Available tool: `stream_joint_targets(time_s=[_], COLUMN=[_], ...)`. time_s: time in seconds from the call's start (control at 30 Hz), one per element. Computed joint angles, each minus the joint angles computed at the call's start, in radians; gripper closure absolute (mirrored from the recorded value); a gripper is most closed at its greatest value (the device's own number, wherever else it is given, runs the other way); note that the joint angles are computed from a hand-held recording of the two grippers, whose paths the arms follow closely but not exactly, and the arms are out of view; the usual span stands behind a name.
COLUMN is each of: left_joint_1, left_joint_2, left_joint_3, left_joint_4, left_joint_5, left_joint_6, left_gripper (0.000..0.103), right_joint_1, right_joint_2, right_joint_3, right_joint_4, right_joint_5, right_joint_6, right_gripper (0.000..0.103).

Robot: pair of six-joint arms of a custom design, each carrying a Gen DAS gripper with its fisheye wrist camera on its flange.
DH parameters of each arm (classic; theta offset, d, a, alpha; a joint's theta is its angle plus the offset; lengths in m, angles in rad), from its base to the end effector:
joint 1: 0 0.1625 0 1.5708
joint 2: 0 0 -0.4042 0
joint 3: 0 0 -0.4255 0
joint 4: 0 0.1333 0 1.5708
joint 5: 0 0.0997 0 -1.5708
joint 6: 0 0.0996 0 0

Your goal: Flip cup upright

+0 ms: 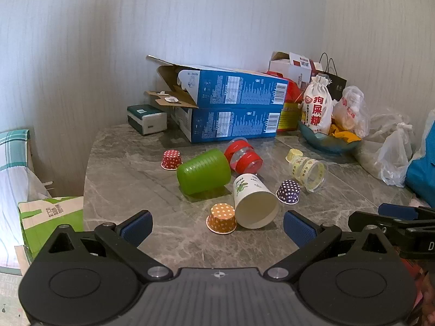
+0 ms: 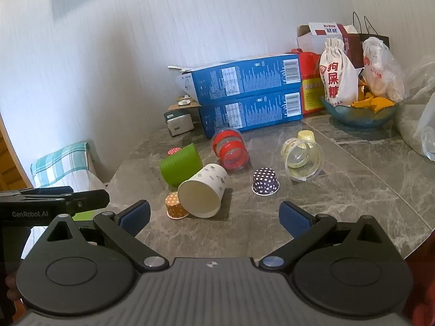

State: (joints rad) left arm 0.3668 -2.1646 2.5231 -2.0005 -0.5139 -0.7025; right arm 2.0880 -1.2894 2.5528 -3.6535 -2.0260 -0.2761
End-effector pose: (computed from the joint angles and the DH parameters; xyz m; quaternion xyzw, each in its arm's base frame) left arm -0.1780 -0.3041 0.3065 0.1968 0.8405 -0.4286 0.2667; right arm 0.2629 -0.2812 0.1570 0.2623 -0.8589 0.4101 0.1588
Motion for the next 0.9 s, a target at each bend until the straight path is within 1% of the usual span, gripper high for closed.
stream_joint_targets(time_s=[0.9], left_joint_1=[0.0], left_joint_2=[0.004], left_joint_3=[0.001], left_joint_4=[0.0], left_joint_5=[-0.003], left_joint_6=[-0.005], left_gripper=[0.0], right_joint_1=[0.0], right_joint_2=[0.003], right_joint_3=[0.0], right_joint_4=[0.01], right_joint_5=[-0.004], right_joint_6=[0.011], right_gripper=[0.001])
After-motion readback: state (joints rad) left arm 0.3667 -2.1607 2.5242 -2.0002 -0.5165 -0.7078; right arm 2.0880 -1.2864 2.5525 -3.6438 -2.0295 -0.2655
